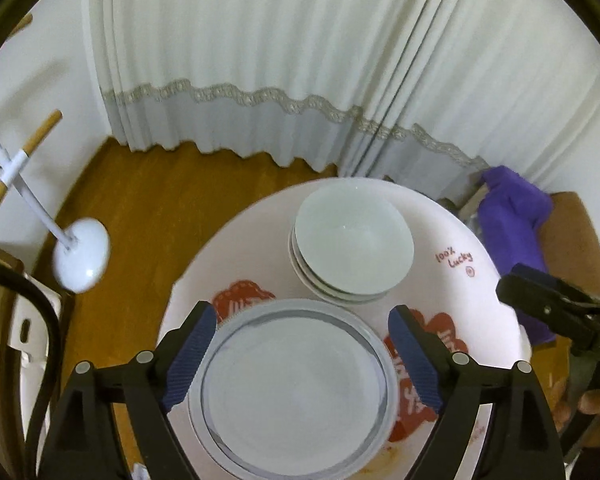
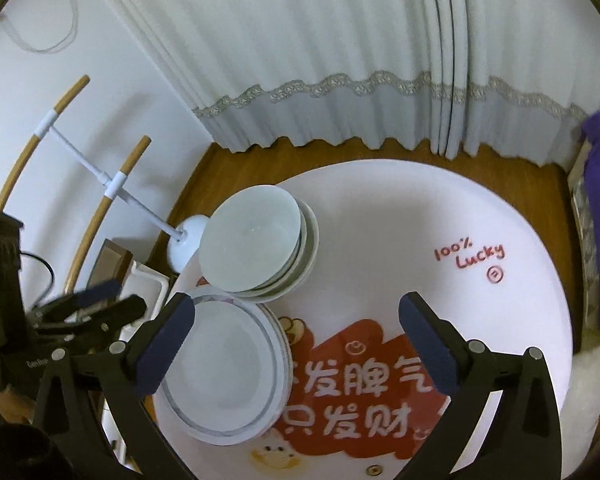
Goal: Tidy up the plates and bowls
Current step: 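Move both open grippers to the rim of the white bowl stack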
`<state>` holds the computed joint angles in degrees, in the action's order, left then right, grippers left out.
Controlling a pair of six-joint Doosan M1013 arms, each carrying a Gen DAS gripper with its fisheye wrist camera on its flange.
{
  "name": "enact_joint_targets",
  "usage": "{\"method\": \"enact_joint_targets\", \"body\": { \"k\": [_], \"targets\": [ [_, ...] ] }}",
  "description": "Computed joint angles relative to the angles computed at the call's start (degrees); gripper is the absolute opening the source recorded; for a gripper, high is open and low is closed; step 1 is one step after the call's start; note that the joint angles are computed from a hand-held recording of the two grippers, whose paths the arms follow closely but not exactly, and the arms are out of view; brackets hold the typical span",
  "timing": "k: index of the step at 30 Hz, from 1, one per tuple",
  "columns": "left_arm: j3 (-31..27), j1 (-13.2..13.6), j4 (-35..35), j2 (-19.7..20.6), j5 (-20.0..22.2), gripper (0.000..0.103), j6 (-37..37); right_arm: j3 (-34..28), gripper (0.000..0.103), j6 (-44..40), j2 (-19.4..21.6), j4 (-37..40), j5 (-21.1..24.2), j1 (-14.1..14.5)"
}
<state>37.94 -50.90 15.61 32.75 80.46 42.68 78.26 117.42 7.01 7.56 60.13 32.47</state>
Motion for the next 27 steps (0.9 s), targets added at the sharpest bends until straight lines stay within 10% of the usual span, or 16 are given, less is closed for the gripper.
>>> {"method": "enact_joint_targets", "body": {
  "k": [11, 27],
  "targets": [
    [0.90, -2.50, 5.10, 0.97, -1.07, 0.084, -6.26, 8.22, 0.103, -9.17, -4.65, 14.06, -13.77, -2.74],
    [-17.53, 1.60, -1.21, 10.77, 10.88, 0.084, -1.18, 6.01, 0.103, 0.64, -1.70, 10.62, -5.32, -4.34]
  ]
}}
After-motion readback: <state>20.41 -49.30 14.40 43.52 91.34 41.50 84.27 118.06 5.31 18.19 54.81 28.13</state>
